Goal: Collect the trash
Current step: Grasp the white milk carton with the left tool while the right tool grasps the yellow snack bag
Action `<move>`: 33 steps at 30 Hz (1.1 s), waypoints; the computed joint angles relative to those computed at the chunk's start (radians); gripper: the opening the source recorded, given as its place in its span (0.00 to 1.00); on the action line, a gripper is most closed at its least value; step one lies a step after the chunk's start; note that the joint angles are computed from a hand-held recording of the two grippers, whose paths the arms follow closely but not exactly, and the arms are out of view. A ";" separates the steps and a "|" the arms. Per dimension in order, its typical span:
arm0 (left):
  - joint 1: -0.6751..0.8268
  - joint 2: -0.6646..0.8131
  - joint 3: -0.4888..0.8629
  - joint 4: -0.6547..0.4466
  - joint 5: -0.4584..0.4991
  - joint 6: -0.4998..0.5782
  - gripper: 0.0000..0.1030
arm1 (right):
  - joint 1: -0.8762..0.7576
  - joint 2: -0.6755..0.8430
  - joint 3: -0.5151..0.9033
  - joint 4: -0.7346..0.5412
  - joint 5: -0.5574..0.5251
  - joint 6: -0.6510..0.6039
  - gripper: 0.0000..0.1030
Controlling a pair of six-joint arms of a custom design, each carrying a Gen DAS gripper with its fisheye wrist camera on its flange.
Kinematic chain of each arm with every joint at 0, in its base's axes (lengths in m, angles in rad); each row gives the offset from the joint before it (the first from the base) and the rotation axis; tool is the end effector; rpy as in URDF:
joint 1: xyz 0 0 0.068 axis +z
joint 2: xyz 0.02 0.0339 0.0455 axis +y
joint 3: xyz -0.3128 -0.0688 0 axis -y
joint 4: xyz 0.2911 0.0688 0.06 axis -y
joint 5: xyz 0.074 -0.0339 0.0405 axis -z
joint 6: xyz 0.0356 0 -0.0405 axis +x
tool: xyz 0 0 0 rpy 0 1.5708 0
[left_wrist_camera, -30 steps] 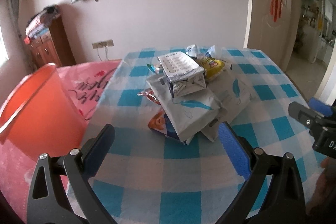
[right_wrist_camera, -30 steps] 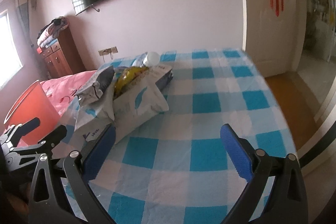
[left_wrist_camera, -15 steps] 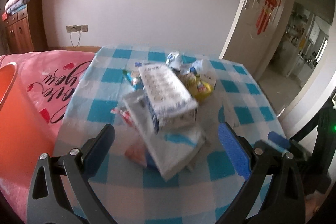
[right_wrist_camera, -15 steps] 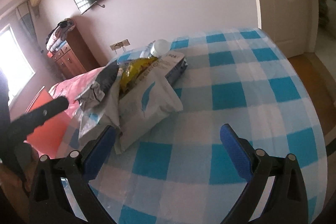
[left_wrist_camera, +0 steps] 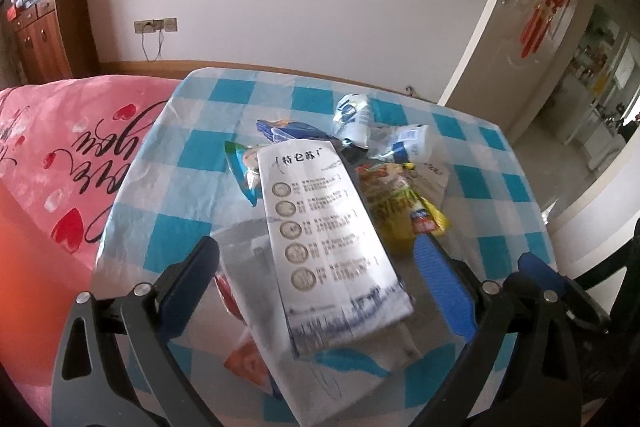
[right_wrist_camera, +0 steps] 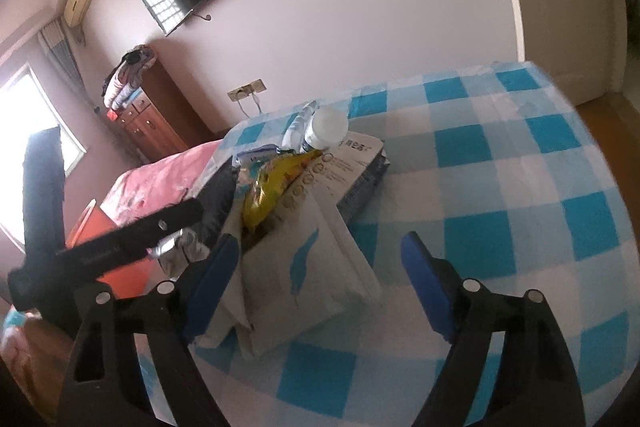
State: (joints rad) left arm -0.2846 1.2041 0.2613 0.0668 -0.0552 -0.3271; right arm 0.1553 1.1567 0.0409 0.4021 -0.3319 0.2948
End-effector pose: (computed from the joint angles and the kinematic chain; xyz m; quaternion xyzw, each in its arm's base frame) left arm 0.1902 -0.0536 0.1210 -0.0294 0.9395 -0.0777 0.3323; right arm 0.1537 0.0358 0.0943 -0.0060 0.8997 0.2379 0.3660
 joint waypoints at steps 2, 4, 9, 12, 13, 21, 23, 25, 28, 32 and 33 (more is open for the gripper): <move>0.010 0.034 0.010 0.012 0.005 0.003 0.82 | -0.015 0.062 0.024 0.033 -0.043 0.008 0.76; 0.022 0.066 0.020 0.020 0.019 0.004 0.77 | -0.020 0.122 0.054 0.061 -0.076 0.012 0.71; 0.054 0.111 0.022 0.047 0.065 0.005 0.59 | -0.030 0.230 0.131 0.076 -0.171 0.025 0.66; 0.065 0.104 0.008 0.068 0.078 0.004 0.56 | -0.036 0.303 0.195 0.054 -0.231 0.030 0.61; 0.069 0.096 0.003 0.070 0.084 0.004 0.56 | -0.033 0.327 0.218 0.044 -0.242 0.032 0.59; 0.113 0.067 -0.029 0.096 0.129 0.011 0.55 | 0.049 0.438 0.364 -0.080 -0.191 0.019 0.48; 0.134 0.048 -0.038 0.091 0.148 0.016 0.55 | 0.067 0.465 0.389 -0.102 -0.179 0.021 0.48; 0.150 0.034 -0.046 0.089 0.160 0.023 0.55 | 0.091 0.489 0.408 -0.116 -0.149 0.024 0.48; 0.181 0.003 -0.062 0.082 0.185 0.037 0.55 | 0.116 0.522 0.423 -0.112 -0.130 0.022 0.48; 0.211 -0.061 -0.082 0.056 0.197 0.057 0.55 | 0.154 0.504 0.406 -0.094 -0.046 0.020 0.34; 0.218 -0.085 -0.087 0.045 0.197 0.064 0.55 | 0.151 0.506 0.396 -0.073 -0.045 0.022 0.33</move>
State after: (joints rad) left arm -0.0666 1.1192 0.1739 0.1115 0.1423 -0.2633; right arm 0.3062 1.6624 0.4364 0.3287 -0.3769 0.3170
